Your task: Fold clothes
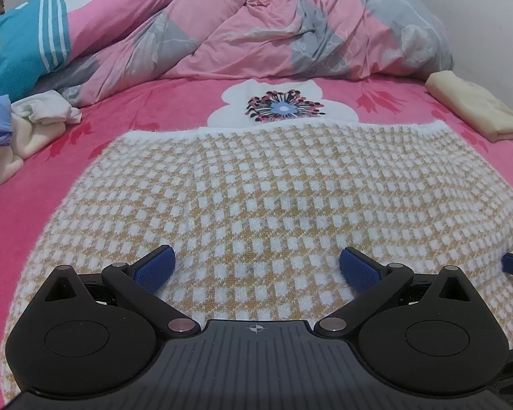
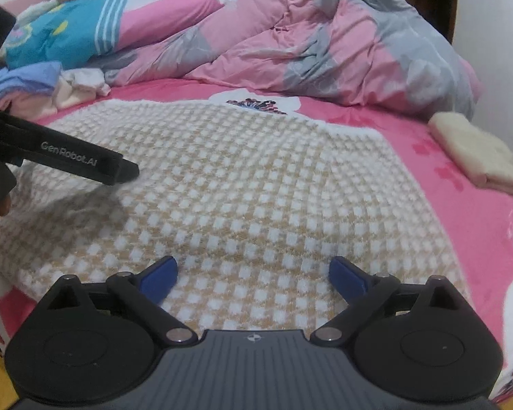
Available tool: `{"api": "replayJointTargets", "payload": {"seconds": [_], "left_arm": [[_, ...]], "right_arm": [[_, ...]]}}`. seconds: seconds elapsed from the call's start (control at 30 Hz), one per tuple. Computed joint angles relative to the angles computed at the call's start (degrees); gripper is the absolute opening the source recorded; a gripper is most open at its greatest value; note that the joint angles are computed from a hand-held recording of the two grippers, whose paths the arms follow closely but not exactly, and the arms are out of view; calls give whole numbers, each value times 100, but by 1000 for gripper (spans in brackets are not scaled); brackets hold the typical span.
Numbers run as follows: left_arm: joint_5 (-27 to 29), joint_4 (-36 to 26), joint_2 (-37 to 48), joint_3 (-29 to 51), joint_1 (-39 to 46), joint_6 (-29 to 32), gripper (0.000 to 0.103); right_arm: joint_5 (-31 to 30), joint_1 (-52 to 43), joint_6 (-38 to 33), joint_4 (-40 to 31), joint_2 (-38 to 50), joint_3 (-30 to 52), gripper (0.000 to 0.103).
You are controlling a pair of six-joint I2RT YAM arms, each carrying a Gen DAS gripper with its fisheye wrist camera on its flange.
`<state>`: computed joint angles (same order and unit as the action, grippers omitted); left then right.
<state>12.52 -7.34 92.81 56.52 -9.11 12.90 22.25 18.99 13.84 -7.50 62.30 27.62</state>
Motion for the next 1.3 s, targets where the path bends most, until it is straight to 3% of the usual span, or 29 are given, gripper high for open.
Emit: {"api": "replayJointTargets", "payload": {"seconds": [0.43,0.8,0.97,1.03,1.1,1.3], "left_arm": [[-60,85,-52,-85,-23,-21,103],[754,394,-204,-73,295,-185,103],[178,340,311,546,-135,-259,103],[-342,50,752,903,-365,-132,103],[-194,336,827,737,-311,-359,103],[-33,528,709,514,-212,-294,103]], "right_arm": [[-43,-21,25,202,-121,-201,99],[-61,-27,60,444,-120,-343,101],[-34,2,80,571,-167,-446,101],[-41,-1,77,607,-188,-477,101],[-71,-18,71,594,-220,-482,101],[-302,-310,-107,135,-438,-57,98]]}}
